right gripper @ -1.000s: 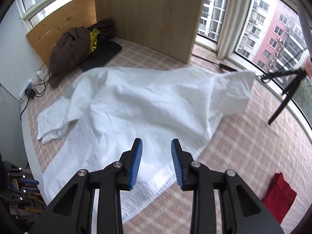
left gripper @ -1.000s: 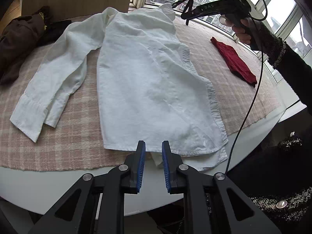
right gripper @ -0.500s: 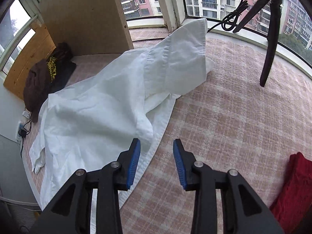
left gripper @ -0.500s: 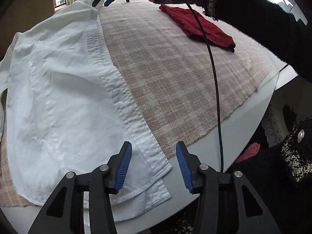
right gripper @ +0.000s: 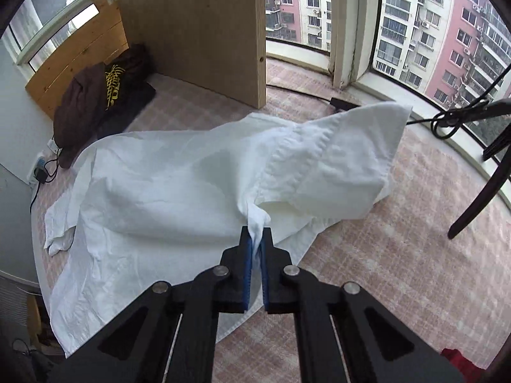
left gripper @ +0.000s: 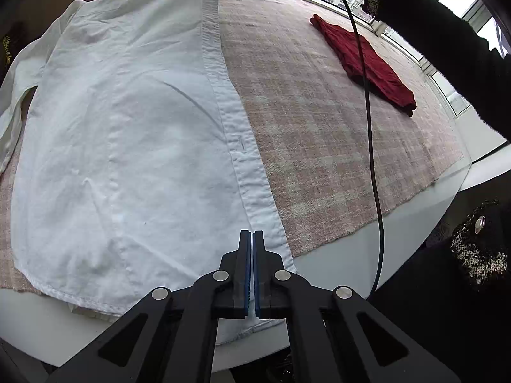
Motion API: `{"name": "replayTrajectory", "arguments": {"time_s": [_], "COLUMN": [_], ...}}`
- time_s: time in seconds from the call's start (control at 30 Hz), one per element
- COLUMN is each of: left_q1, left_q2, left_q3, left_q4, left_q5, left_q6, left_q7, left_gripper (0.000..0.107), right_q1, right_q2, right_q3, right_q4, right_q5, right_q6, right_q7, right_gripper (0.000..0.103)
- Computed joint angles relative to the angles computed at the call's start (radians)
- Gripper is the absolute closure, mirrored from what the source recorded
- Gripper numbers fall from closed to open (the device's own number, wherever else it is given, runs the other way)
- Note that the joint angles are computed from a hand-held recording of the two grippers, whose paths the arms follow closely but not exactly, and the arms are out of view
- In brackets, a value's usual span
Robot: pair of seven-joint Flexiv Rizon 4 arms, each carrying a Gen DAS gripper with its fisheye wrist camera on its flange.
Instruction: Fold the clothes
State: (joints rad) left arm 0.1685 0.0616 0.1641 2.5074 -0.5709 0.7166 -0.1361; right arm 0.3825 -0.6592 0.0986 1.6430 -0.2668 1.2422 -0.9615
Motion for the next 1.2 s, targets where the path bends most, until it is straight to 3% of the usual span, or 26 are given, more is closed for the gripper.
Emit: {"name": "replayTrajectory", "arguments": {"time_s": [0.07,0.13,0.2,0.37,0.43,0.53,0.63,0.7,0.77,0.9,0.97,1.03,1.07,1.13,1.17,1.2], "left_q1": [-0.002,-0.013,-0.026,-0.035,-0.057,-0.089,-0.084,-0.064,-0.022,0.042,0.064,0.065,0.064,0.047,0.03,0.01], "left_q2": [0.014,0.042,0.072,0.099,0.099,0.08,0.053,0.019,-0.019,0.023,0.037,0.041,0.043,0.048,0.057,0.068], "left_q3": [0.001,0.0,0.0,0.016,-0.005,-0.022,-0.009,-0.008,0.005,0.044,0.056,0.046,0.041,0.029,0.021,0.012], "left_q4": [0.005,0.026,0.051,0.045,0.074,0.111,0.088,0.05,-0.023,-0.079,-0.093,-0.081,-0.074,-0.047,-0.019,0.013], "left_q5": [0.002,0.017,0.033,0.031,0.052,0.066,0.028,0.03,0.056,-0.008,-0.038,0.001,0.025,0.062,0.065,0.062], "left_q6": [-0.008,0.024,0.064,-0.022,0.035,0.144,0.107,0.078,-0.048,-0.18,-0.173,-0.122,-0.095,-0.084,-0.055,-0.016], "left_q7": [-0.014,-0.001,0.013,0.026,0.052,0.091,0.12,0.077,-0.004,0.013,0.023,0.01,0.003,0.022,0.052,0.088], "left_gripper": [0.106,0.092,0.075,0.061,0.058,0.058,0.07,0.107,0.107,0.107,0.107,0.107,0.105,0.082,0.065,0.059], "right_q1": [0.02,0.023,-0.005,-0.004,-0.016,-0.015,-0.006,-0.003,-0.009,-0.007,-0.011,-0.016,-0.008,0.004,0.006,0.003], "right_q2": [-0.001,-0.023,-0.051,-0.067,-0.074,-0.07,-0.059,-0.058,-0.059,-0.053,-0.049,-0.049,-0.05,-0.055,-0.057,-0.059], "right_q3": [-0.044,-0.045,0.011,0.016,0.03,0.028,0.018,0.016,0.024,0.017,0.023,0.033,0.025,0.014,0.012,0.017], "right_q4": [0.0,-0.028,-0.072,-0.062,-0.066,-0.058,-0.044,-0.044,-0.045,-0.04,-0.043,-0.056,-0.059,-0.071,-0.072,-0.074], "right_q5": [-0.025,-0.043,-0.018,0.014,0.039,0.052,0.048,0.044,0.05,0.053,0.057,0.059,0.05,0.033,0.03,0.034], "right_q6": [0.033,-0.029,-0.112,-0.104,-0.106,-0.093,-0.083,-0.081,-0.072,-0.048,-0.041,-0.053,-0.066,-0.107,-0.117,-0.122], "right_q7": [0.028,0.022,-0.025,-0.039,-0.041,-0.035,-0.026,-0.023,-0.026,-0.009,-0.009,-0.02,-0.018,-0.019,-0.018,-0.02], "right_gripper": [0.098,0.098,0.098,0.097,0.097,0.097,0.097,0.097,0.097,0.098,0.098,0.098,0.098,0.098,0.098,0.098]}}
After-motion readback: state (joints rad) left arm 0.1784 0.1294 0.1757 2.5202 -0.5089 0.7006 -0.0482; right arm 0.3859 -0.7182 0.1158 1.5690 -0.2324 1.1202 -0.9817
